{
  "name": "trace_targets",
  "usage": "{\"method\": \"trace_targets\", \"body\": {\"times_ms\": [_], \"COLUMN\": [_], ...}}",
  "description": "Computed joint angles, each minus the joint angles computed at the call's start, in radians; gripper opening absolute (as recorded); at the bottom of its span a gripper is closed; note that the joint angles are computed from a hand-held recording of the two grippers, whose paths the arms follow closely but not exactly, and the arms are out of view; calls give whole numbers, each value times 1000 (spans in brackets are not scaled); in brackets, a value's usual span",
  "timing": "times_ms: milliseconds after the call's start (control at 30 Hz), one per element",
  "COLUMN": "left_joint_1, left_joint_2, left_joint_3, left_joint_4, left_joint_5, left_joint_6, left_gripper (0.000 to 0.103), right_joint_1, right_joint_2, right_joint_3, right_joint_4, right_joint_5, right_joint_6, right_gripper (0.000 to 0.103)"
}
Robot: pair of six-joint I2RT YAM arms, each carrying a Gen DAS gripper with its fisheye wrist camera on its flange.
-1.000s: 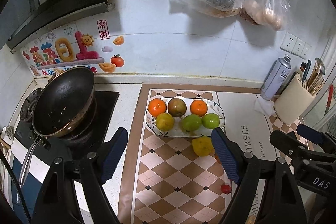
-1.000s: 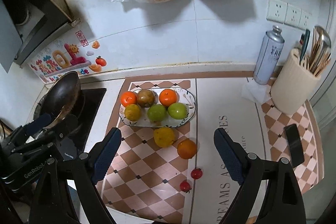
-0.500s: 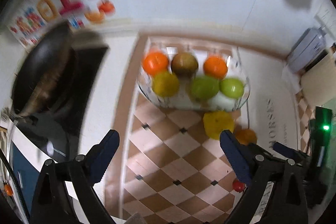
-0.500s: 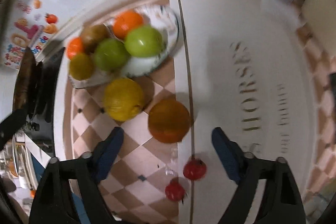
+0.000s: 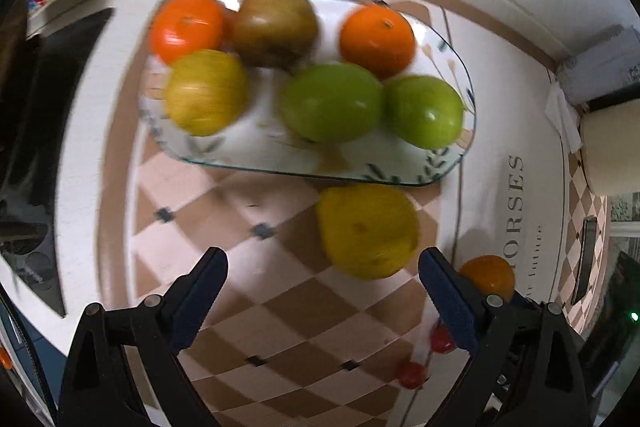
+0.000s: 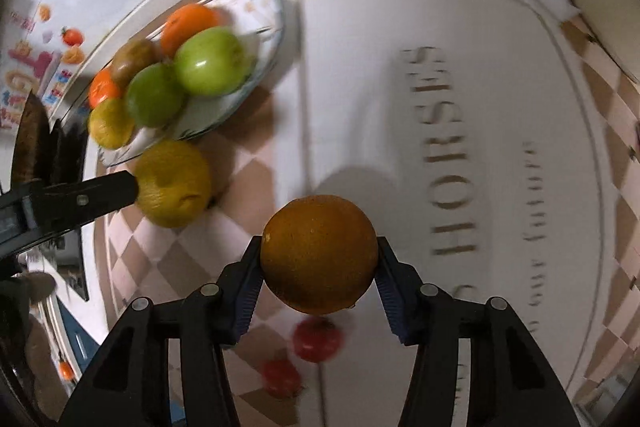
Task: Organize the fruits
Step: 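Grasp the dark orange fruit with the right gripper while the left gripper grasps the yellow lemon, then carry the dark orange fruit onto the plate with the right gripper while the left carries the lemon there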
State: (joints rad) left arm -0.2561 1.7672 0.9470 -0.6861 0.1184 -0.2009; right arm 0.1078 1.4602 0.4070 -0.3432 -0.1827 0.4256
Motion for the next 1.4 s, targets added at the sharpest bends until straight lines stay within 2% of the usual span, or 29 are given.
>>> {"method": "trace_targets", "body": {"times_ms": [100,167,200,233,267,467,600,633,700,867,1000,1100,1200,1267,1367,1400], "left_joint_1": [-43,-69,-79,-92,-97,-65,46,80,154,192,200,170,150,133,103,88], "left_joint_2": [91,126,132,142,141,76,-11,-43,-82,-12,36,23,63,85,98,92], "left_joint_3": [46,59,61,65,59,-5,-35,-47,-25,81,94,36,12,5,-11,-20], "left_joint_4": [25,55,67,73,86,119,62,47,5,-46,-112,-87,-48,-24,20,36], "left_joint_5": [11,18,14,-2,-12,11,81,106,143,145,173,116,126,151,173,164], "left_joint_6": [-9,-6,-2,-4,-7,3,40,42,57,115,186,214,211,199,185,174], "left_gripper": [98,93,77,68,63,62,58,52,30,33,35,53,69,70,60,60], "right_joint_1": [-49,-61,-61,-63,-72,-62,-82,-89,-94,-66,-40,-50,-56,-56,-56,-59], "right_joint_2": [12,6,5,6,7,17,-7,-10,8,83,83,89,102,99,103,101], "right_joint_3": [9,15,19,22,26,65,110,124,163,239,241,223,203,195,192,190], "right_joint_4": [-17,-28,-34,-36,-40,-69,-106,-111,-116,-103,-102,-93,-76,-72,-63,-63], "right_joint_5": [4,7,9,9,7,-8,-70,-87,-115,-124,-122,-124,-136,-127,-123,-120], "right_joint_6": [-35,-46,-48,-49,-59,-76,-83,-81,-76,-63,-53,-57,-55,-61,-61,-63], "right_gripper": [56,56,56,56,56,55,55,55,55,55,55,55,55,55,55,55]}}
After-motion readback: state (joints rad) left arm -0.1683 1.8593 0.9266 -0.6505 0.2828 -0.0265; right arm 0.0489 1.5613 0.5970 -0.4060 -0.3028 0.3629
